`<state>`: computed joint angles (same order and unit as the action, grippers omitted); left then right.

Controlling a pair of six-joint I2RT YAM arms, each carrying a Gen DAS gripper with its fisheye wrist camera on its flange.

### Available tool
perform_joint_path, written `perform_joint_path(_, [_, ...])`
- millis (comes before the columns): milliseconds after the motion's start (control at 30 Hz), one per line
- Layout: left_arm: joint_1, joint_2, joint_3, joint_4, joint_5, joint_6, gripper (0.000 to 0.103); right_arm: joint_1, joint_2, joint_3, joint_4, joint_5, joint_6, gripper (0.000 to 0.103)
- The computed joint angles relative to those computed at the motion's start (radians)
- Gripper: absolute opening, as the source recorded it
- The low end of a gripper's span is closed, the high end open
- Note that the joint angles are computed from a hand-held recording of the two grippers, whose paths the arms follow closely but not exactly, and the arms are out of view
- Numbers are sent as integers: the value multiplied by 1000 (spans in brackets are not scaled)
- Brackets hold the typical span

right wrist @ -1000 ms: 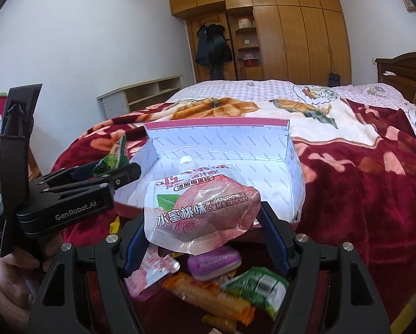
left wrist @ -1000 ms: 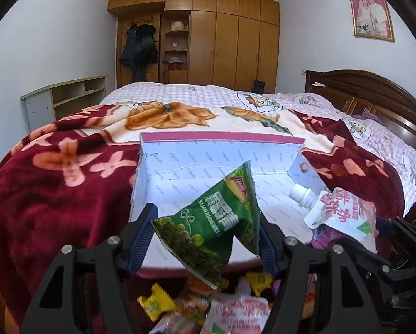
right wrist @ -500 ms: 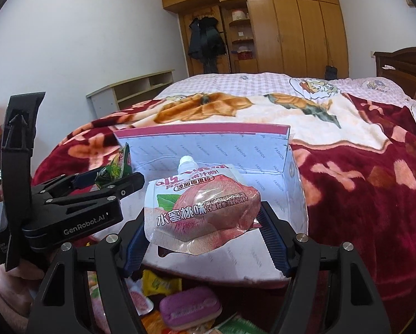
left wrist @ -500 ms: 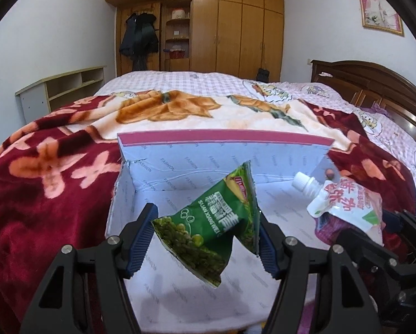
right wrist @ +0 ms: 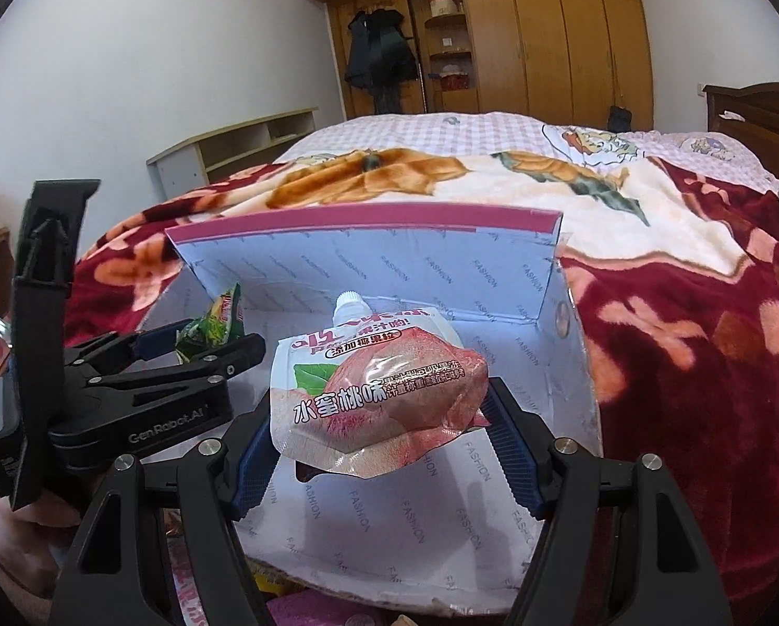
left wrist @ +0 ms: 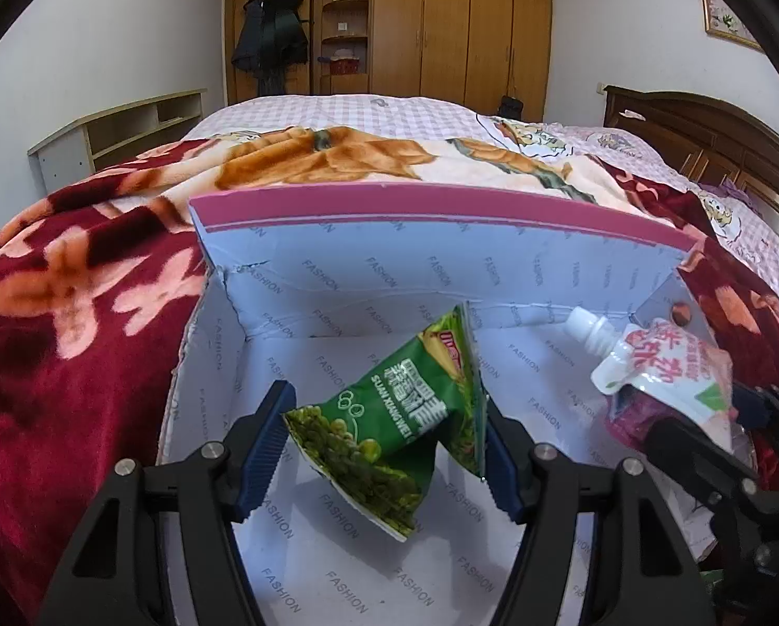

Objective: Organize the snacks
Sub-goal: 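Carry both held snacks into the pink box and open both tools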

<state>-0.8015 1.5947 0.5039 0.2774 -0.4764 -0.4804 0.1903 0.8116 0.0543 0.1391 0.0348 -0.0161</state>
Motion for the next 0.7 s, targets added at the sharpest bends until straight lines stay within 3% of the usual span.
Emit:
perform_joint_path(433, [-5, 14, 30, -54, -15, -21, 71, -52, 95, 30, 22, -31, 14, 75])
perform_joint_path(500, [-7, 16, 34, -60, -14, -21, 74, -56, 85, 28, 15, -28, 19, 76])
perform_joint_path(600, [-6, 10, 31, -59, 9, -27, 81, -60, 63, 25, 3, -28, 19, 85])
perform_joint_path(700, [-5, -6, 20, -54, 17, -31, 86, -54, 18, 22, -35, -24, 19, 86])
